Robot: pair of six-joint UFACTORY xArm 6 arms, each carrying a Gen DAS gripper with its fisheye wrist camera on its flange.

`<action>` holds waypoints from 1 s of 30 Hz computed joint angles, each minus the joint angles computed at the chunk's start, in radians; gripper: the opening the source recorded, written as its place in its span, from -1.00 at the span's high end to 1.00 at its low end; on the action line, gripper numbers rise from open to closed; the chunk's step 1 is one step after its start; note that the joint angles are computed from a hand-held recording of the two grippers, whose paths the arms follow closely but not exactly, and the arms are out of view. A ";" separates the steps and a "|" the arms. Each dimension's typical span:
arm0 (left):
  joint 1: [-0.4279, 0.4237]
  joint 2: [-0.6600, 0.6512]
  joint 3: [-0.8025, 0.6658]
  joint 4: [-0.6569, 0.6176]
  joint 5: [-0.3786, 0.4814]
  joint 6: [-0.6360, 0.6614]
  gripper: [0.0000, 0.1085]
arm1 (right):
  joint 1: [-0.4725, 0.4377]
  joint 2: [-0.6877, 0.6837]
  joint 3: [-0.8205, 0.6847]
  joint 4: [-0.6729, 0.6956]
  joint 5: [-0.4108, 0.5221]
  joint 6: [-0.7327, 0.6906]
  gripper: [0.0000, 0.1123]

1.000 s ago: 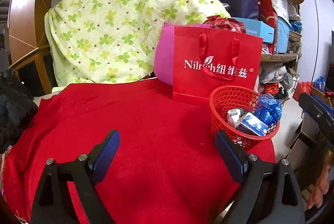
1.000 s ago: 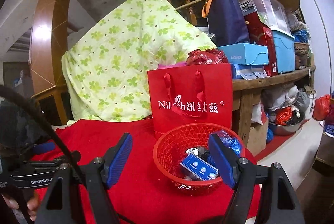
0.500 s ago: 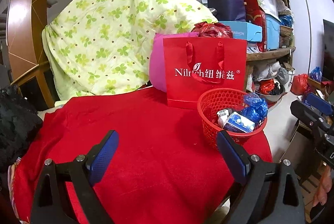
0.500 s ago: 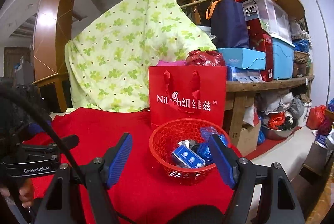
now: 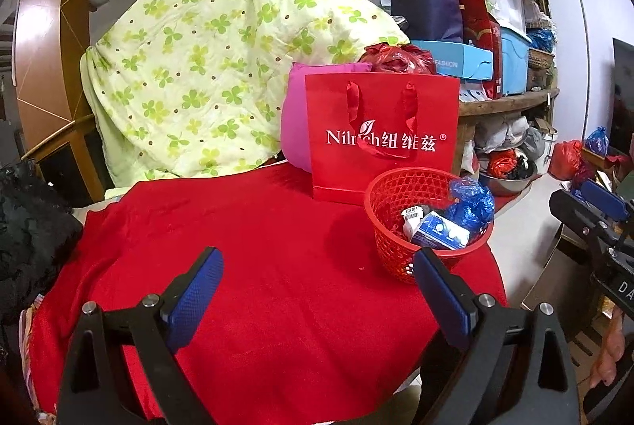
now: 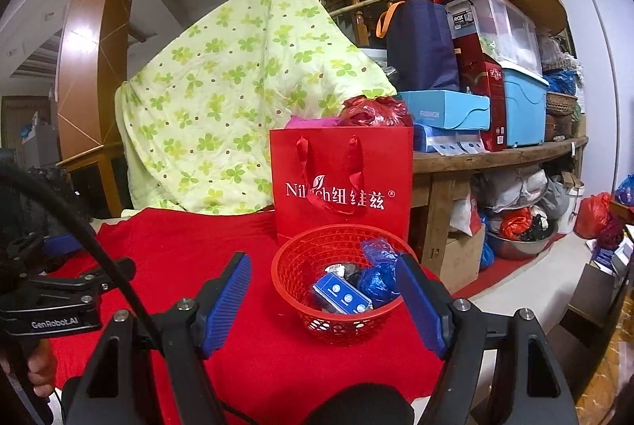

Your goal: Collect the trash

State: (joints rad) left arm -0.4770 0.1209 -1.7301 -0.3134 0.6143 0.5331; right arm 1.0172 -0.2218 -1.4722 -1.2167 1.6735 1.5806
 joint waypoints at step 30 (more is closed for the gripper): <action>0.007 -0.062 0.043 0.130 0.002 -0.131 -0.78 | 0.006 0.063 -0.089 0.021 0.002 -0.036 -0.40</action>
